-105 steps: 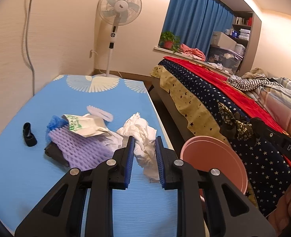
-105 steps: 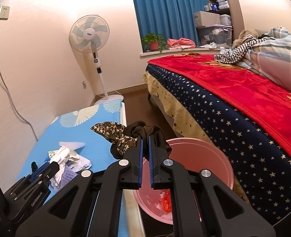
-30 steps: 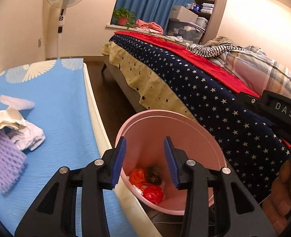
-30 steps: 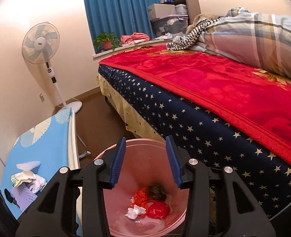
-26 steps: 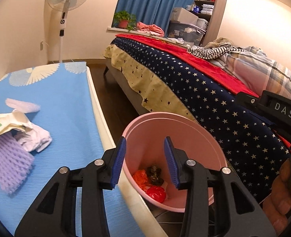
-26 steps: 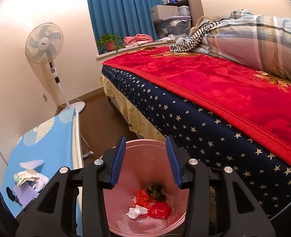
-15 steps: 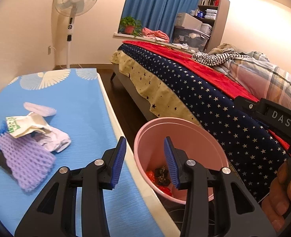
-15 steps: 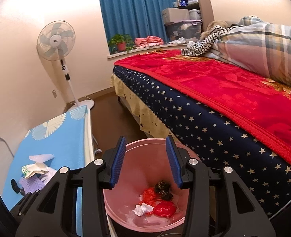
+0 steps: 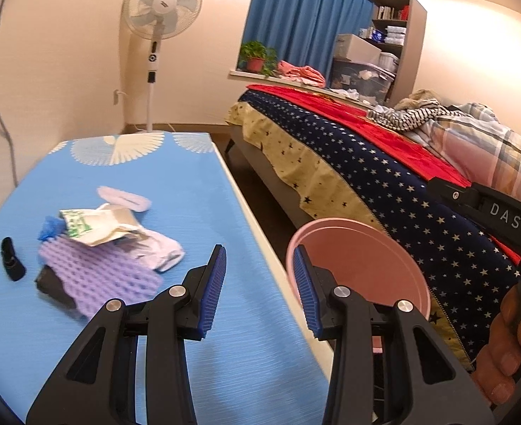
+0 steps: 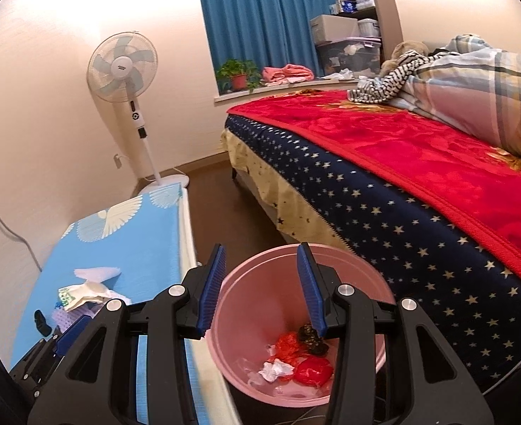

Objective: Collect trash
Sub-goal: 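Move both open tools back from the bin to the table, then grasp the white green-printed paper bag with the right tool while the left tool grasps the black strap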

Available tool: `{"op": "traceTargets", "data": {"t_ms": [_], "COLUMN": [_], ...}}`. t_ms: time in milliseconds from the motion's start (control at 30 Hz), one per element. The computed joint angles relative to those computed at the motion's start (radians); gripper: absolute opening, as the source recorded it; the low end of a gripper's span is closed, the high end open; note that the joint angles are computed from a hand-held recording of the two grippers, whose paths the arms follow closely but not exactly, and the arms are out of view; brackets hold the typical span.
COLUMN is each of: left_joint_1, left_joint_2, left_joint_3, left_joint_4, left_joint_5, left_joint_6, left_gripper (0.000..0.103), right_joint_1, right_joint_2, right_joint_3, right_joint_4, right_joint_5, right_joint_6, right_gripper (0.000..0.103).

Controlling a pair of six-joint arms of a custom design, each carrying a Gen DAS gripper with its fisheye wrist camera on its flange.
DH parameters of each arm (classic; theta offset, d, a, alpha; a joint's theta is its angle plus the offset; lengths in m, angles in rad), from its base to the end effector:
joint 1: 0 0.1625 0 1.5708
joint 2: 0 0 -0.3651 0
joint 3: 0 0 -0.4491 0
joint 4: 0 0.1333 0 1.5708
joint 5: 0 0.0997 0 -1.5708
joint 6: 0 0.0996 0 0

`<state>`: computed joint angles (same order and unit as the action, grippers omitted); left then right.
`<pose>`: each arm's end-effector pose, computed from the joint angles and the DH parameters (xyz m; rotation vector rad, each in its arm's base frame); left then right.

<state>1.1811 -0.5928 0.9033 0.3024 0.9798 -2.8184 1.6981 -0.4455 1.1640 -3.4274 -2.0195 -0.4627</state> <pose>-0.1068 -0.7569 0.1001 0.4657 2.3014 -1.2271 0.1898 -0.7730 0.0771 0.3340 -2.2089 1.3099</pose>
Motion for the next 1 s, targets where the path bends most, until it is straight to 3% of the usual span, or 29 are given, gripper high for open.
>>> {"op": "traceTargets", "data": {"t_ms": [467, 767, 1000], "left_joint_1": [0.023, 0.05, 0.07], "left_joint_2": [-0.101, -0.184, -0.22], "left_joint_3": [0.129, 0.228, 0.27], "left_joint_4": [-0.15, -0.316, -0.425], "left_joint_5": [-0.126, -0.278, -0.356], "left_joint_6": [-0.004, -0.023, -0.013], "left_gripper": [0.038, 0.038, 0.038], "right_joint_1": [0.016, 0.02, 0.017], "right_joint_2": [0.056, 0.137, 0.216], "right_joint_3": [-0.045, -0.128, -0.231], "right_joint_4": [0.099, 0.207, 0.348], "right_joint_5": [0.094, 0.212, 0.32], "right_joint_6": [0.016, 0.018, 0.047], "right_gripper": [0.042, 0.042, 0.041]}}
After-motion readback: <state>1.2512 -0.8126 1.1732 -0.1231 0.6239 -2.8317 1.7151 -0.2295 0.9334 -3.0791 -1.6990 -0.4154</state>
